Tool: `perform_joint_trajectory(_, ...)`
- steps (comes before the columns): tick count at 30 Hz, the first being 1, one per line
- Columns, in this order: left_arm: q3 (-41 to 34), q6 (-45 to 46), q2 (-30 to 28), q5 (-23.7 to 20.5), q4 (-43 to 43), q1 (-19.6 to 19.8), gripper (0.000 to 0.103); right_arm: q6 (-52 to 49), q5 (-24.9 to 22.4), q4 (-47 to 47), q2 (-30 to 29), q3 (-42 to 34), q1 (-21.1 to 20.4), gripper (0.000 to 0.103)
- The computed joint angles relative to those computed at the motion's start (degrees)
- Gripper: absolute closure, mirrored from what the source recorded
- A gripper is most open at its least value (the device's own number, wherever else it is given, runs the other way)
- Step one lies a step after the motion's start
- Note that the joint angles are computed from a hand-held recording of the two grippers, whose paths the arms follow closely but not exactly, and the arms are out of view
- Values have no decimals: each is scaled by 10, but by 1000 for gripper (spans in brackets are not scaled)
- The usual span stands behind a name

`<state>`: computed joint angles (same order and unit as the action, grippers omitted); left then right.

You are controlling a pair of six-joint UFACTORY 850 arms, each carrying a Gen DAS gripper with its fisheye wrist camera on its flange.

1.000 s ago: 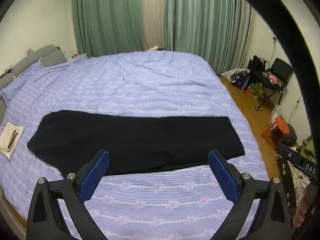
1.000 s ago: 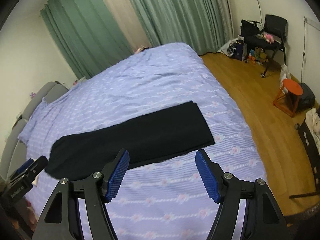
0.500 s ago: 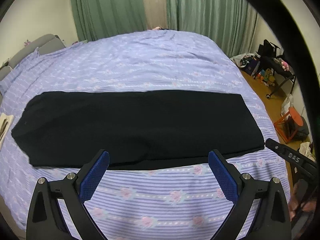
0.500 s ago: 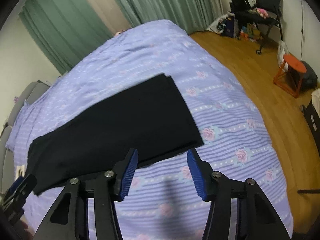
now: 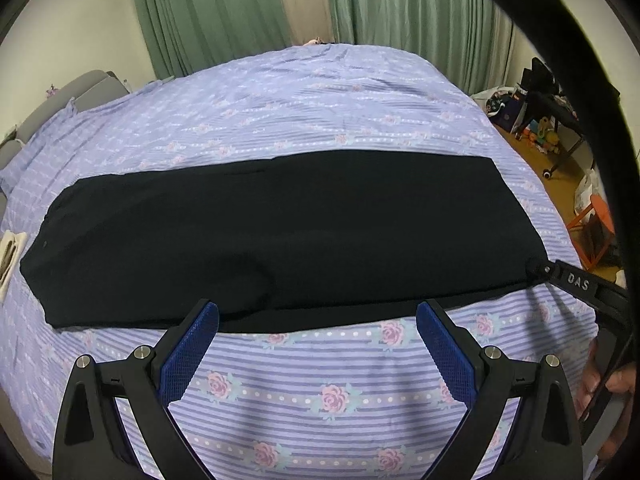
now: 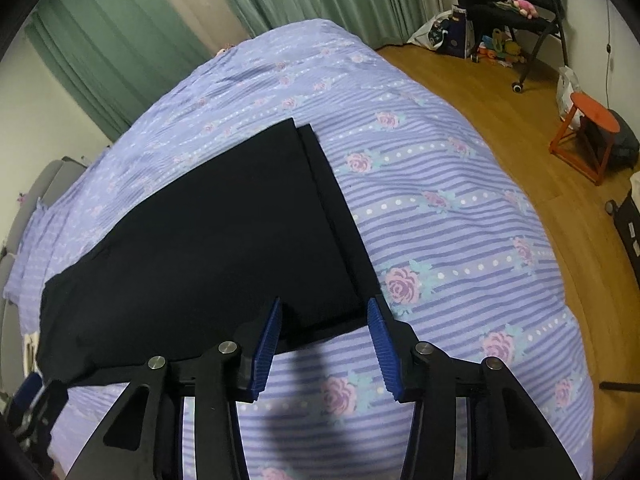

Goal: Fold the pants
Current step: 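Move the right gripper to one end of the black trouser strip, then close the right gripper on the strip end and lift it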

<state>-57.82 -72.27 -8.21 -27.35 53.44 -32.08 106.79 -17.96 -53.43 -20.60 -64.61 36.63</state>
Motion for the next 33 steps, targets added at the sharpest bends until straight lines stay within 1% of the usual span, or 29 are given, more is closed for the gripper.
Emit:
perform_joint_trajectory(2, 4, -1, 0, 1, 3, 0, 2, 14, 5, -8, -1, 2, -1, 57)
perform_joint_trajectory(3, 6, 1, 1, 5, 2, 1, 2, 17, 2, -10, -2, 2, 0, 59)
perform_joint_trajectory(8, 10, 15, 3, 13, -25, 9, 2, 14, -25, -20, 0, -2, 8, 81)
perform_joint_trajectory(9, 9, 15, 2, 12, -26, 9, 2, 17, -30, -24, 2, -1, 8, 93)
perform_joint_trajectory(14, 14, 26, 12, 20, -47, 10, 2, 53, -62, -62, 26, 6, 14, 98)
perform_joint_trajectory(16, 14, 34, 15, 23, -61, 10, 2, 36, -103, -63, 32, -2, 20, 101)
perform_joint_trajectory(17, 16, 36, 17, 26, -66, 11, 2, 22, -146, -61, 28, -13, 26, 103)
perform_joint_trajectory(18, 17, 37, 18, 28, -70, 10, 2, 7, -181, -57, 22, -21, 28, 103)
perform_joint_trajectory(19, 16, 38, 18, 27, -72, 9, 2, 0, -192, -56, 21, -21, 23, 103)
perform_joint_trajectory(20, 15, 47, 17, 28, -80, 9, 2, 3, -180, -46, 27, -14, 14, 103)
perform_joint_trajectory(21, 15, 52, 17, 28, -84, 9, 2, 0, -150, -22, 35, -2, 1, 103)
perform_joint_trajectory(22, 15, 49, 17, 27, -80, 8, 2, -6, -144, -11, 39, 4, -4, 103)
perform_joint_trajectory(23, 16, 43, 18, 26, -71, 8, 2, -3, -152, -10, 44, 8, -2, 102)
perform_joint_trajectory(24, 17, 40, 20, 27, -66, 8, 2, 4, -158, -16, 51, 15, 2, 91)
perform_joint_trajectory(25, 18, 36, 21, 27, -60, 8, 2, 11, -155, -21, 60, 24, 6, 70)
perform_joint_trajectory(26, 17, 36, 21, 28, -57, 10, 2, 24, -150, -28, 66, 30, 10, 60)
perform_joint_trajectory(27, 17, 35, 22, 27, -54, 11, 2, 47, -148, -42, 72, 37, 18, 54)
perform_joint_trajectory(30, 15, 19, 23, 25, -34, 15, 2, 72, -130, -63, 75, 40, 30, 54)
perform_joint_trajectory(33, 8, 5, 20, 23, -20, 18, 2, 112, -82, -89, 68, 41, 33, 54)
